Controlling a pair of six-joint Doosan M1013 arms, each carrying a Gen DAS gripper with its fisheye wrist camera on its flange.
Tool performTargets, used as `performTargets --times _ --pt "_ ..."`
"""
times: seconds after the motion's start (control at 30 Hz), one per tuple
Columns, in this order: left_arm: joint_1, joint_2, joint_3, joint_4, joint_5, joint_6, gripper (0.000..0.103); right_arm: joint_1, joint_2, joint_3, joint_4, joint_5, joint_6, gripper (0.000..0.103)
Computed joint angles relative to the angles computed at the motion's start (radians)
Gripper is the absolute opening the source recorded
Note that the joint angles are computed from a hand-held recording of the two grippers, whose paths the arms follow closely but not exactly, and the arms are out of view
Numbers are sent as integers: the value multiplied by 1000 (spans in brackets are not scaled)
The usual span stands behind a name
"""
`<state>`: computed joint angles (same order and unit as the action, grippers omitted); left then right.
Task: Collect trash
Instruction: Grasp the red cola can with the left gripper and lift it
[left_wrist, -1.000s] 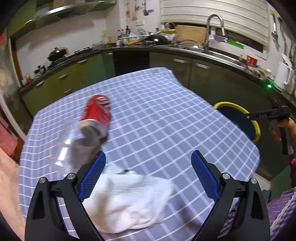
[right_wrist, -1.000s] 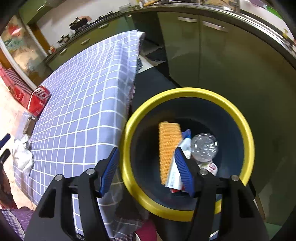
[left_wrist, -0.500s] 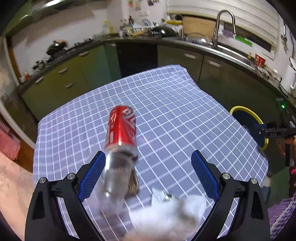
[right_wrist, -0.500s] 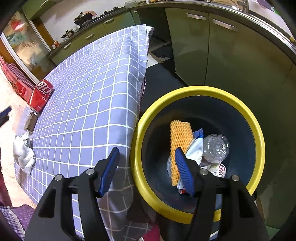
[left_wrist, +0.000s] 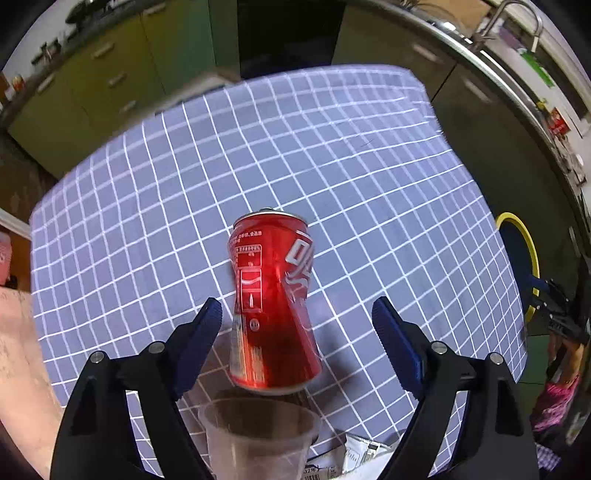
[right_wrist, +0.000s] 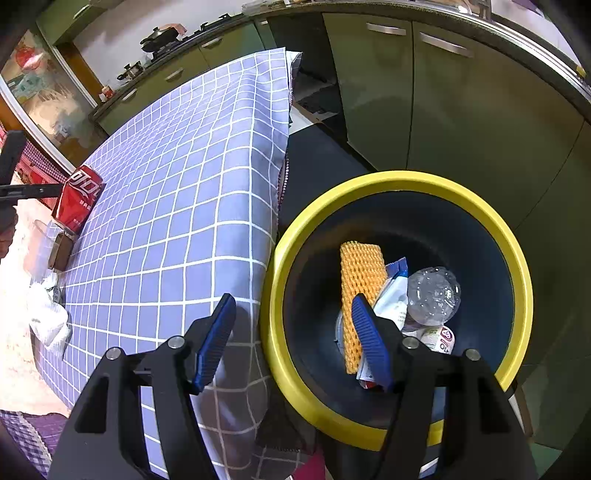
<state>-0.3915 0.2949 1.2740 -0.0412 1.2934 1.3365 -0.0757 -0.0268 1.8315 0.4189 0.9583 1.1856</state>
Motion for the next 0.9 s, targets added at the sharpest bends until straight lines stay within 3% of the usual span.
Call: performTargets --times 0.33,0.53,0.67,0.9 --pt "-4 75 -57 1 128 -4 77 1 8 0 24 3 -18 62" --pt "-17 103 -79 34 180 -13 61 -9 4 7 40 4 -31 63" --pt "-24 106 -81 55 182 -18 48 -14 2 11 45 4 -33 63" --pt "-48 88 -76 86 158 -13 46 -19 -1 13 46 5 -35 63"
